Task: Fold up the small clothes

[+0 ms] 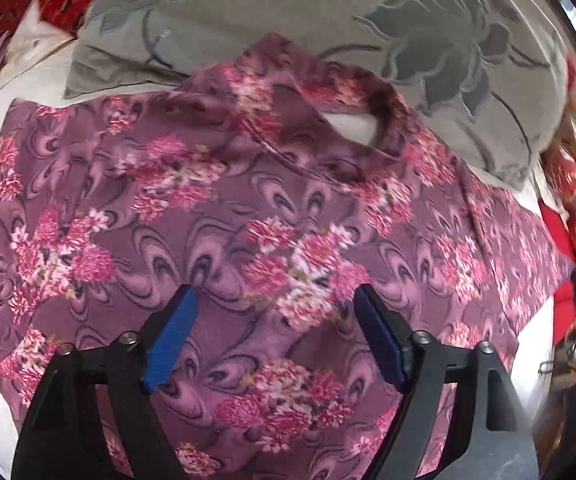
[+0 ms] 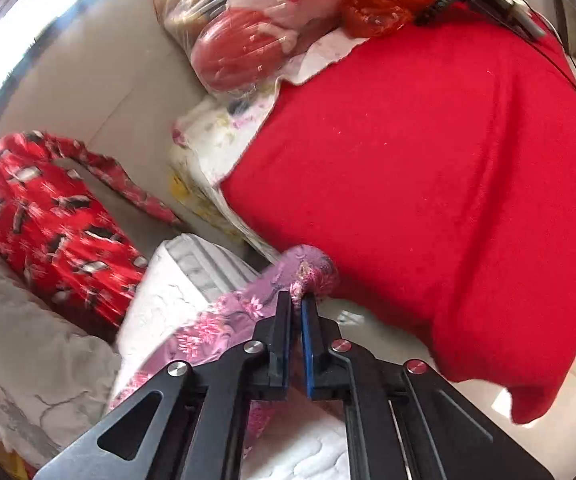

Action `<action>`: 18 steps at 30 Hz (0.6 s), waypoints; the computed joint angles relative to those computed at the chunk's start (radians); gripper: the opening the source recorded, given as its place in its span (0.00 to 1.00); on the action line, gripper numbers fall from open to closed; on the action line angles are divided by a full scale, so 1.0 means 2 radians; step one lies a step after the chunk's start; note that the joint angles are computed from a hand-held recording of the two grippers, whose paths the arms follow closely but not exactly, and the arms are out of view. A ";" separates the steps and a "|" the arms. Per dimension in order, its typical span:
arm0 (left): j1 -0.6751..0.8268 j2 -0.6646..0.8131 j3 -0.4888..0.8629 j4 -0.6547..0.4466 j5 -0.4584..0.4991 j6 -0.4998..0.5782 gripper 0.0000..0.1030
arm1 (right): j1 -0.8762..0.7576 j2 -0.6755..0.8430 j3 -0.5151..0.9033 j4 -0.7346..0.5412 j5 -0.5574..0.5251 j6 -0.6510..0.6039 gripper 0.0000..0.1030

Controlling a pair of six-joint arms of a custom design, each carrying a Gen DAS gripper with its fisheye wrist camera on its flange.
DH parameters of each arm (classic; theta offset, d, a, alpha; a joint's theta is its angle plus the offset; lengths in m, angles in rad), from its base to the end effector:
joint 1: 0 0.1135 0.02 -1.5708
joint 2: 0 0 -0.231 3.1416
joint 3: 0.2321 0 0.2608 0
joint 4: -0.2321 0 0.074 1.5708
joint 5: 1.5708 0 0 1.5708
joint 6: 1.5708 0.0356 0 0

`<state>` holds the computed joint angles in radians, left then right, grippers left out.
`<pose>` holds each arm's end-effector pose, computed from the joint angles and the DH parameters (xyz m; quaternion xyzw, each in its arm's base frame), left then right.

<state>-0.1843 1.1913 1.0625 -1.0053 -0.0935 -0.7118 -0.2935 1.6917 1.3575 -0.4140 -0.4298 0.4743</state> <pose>0.2367 -0.0407 0.2558 -0.2640 0.9388 -0.0526 0.2148 0.3731 -0.0973 0.2439 0.2564 0.8623 0.2299 0.3714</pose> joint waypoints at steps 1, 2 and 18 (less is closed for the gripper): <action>-0.002 0.000 -0.001 0.000 -0.001 0.000 0.80 | 0.001 -0.014 -0.005 0.003 -0.009 -0.001 0.04; 0.000 -0.004 -0.005 0.004 0.001 0.004 0.80 | 0.004 -0.024 -0.010 0.006 -0.013 -0.005 0.04; 0.203 -0.088 -0.051 -0.034 0.219 0.118 0.80 | 0.228 -0.180 -0.066 -0.017 0.022 0.019 0.04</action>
<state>0.2210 1.0150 0.9601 -1.0725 0.3451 -0.4751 0.1618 1.3318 1.2252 -0.4473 -0.3852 0.5126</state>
